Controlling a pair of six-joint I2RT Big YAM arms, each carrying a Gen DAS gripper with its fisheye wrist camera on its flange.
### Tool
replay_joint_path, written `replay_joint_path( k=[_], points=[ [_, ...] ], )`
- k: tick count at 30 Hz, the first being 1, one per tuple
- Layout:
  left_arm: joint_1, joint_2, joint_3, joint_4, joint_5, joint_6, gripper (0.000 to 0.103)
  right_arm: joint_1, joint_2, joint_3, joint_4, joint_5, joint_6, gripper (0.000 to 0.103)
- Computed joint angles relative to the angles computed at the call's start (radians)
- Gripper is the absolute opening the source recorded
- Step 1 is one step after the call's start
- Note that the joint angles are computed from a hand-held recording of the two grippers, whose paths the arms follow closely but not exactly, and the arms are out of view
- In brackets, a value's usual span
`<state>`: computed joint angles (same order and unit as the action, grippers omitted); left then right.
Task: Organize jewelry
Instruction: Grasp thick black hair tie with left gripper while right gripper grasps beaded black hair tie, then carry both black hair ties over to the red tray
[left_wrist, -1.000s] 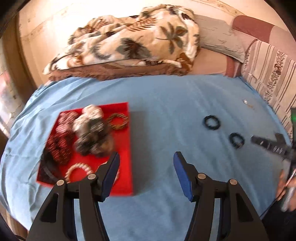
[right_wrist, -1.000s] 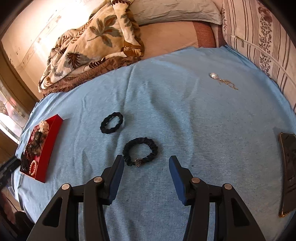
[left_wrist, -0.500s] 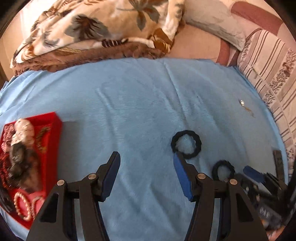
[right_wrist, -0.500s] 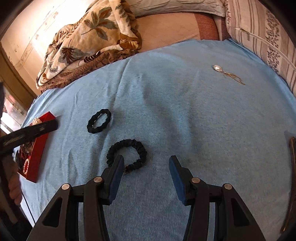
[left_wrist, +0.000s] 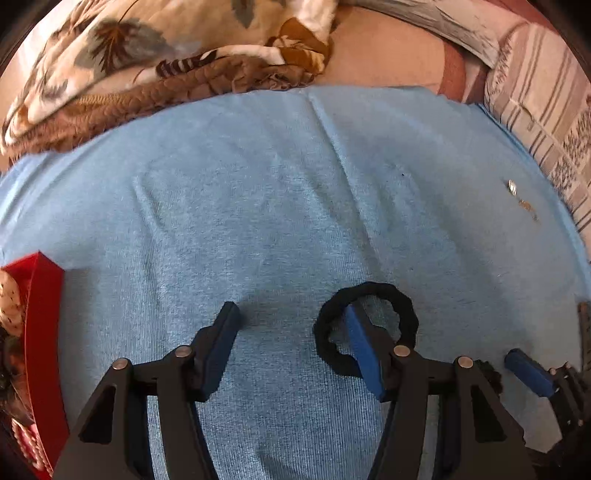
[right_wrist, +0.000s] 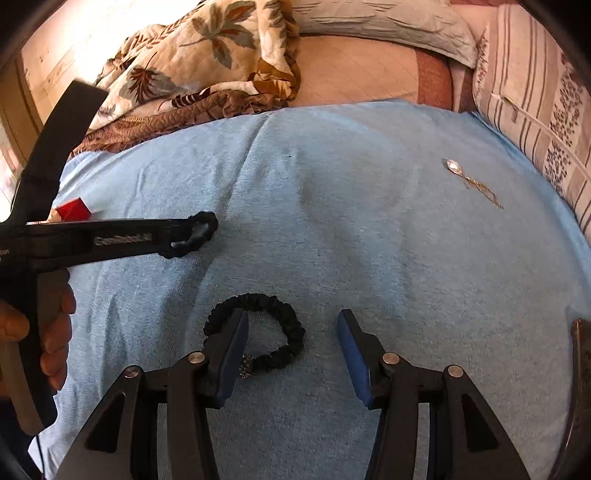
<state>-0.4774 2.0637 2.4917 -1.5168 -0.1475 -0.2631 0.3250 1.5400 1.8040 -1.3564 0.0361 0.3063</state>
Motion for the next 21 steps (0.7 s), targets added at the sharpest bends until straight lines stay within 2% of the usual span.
replay_joint_path(
  k=[2,3,4,5,7,16,21],
  points=[
    [-0.006,-0.010,-0.022,0.017,-0.010,0.012,0.059,0.008,0.004,0.003,0.001,0.015,-0.009,0.045],
    [-0.009,-0.010,-0.022,0.014,-0.013,0.022,0.057,0.013,0.007,0.006,-0.002,0.023,-0.017,0.033],
    [-0.009,-0.015,-0.027,0.018,0.000,0.030,0.035,0.015,0.008,0.009,-0.002,0.019,-0.019,0.018],
    [-0.009,-0.019,-0.028,0.018,0.013,0.024,0.007,0.012,0.009,0.011,-0.001,-0.001,-0.016,0.012],
    [-0.007,-0.018,-0.015,-0.002,0.035,0.011,0.007,0.007,0.005,0.013,0.002,-0.034,-0.003,0.010],
    [-0.029,-0.182,-0.205,0.084,0.000,0.041,0.007,0.004,-0.030,0.019,0.035,-0.061,0.029,0.010],
    [-0.027,-0.266,-0.281,0.112,0.029,-0.008,0.007,0.000,-0.048,0.008,0.035,-0.069,0.056,0.010]
  ],
)
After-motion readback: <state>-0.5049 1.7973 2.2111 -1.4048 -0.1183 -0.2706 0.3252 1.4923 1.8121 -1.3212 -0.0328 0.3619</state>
